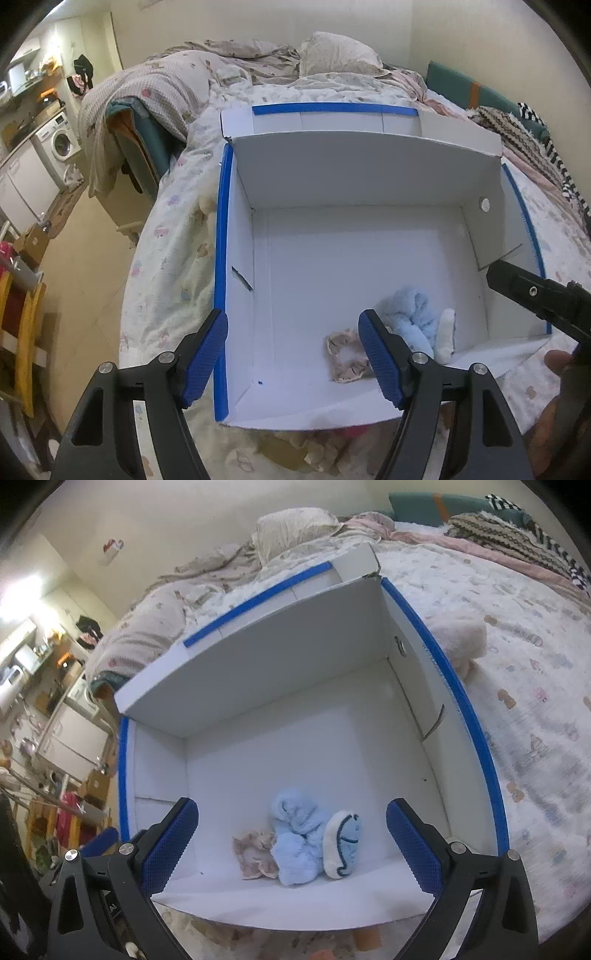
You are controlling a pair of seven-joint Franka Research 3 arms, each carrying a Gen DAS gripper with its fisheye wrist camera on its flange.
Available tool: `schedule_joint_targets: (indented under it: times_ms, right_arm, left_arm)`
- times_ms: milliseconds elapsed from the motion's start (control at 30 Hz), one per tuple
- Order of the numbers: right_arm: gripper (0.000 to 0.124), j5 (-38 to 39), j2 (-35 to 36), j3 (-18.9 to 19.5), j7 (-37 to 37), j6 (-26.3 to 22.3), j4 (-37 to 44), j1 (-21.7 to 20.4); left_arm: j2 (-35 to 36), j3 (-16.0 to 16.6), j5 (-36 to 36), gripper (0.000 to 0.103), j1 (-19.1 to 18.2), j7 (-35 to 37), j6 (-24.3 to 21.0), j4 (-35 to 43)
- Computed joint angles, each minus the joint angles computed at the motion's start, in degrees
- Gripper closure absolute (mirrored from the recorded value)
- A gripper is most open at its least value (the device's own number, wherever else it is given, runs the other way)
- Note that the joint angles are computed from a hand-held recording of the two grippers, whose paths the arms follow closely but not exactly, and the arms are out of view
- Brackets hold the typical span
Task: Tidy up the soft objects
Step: 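Withdraw both tools from the box toward the remaining items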
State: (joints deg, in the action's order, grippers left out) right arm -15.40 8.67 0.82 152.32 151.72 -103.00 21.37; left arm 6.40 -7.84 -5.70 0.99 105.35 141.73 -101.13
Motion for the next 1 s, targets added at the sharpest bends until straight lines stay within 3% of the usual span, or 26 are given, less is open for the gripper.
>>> schedule_joint_targets:
  times_ms: [200,400,1000]
  right_arm:
    - [0.021,-1.27,-1.90,0.31,1.64,-0.56,-1.71,0.03]
    - [0.021,0.56,-4.03,1.78,-0.52,-1.06,-3.92,-0.50]
    - [0.021,-3.86,-10.88,5.91,3.96,-3.02,-11.62,-1.22]
  left_arm:
    - [-2.78,0.18,-2.49,0.032,0.22,2.31,1.70,-2.61]
    - [-6.12,1.17,-9.76,0.032,0.29,10.33,-0.43,-5.31]
    - [-13.73,5.57,-8.97,0.032,0.12,7.22,1.24,-14.15]
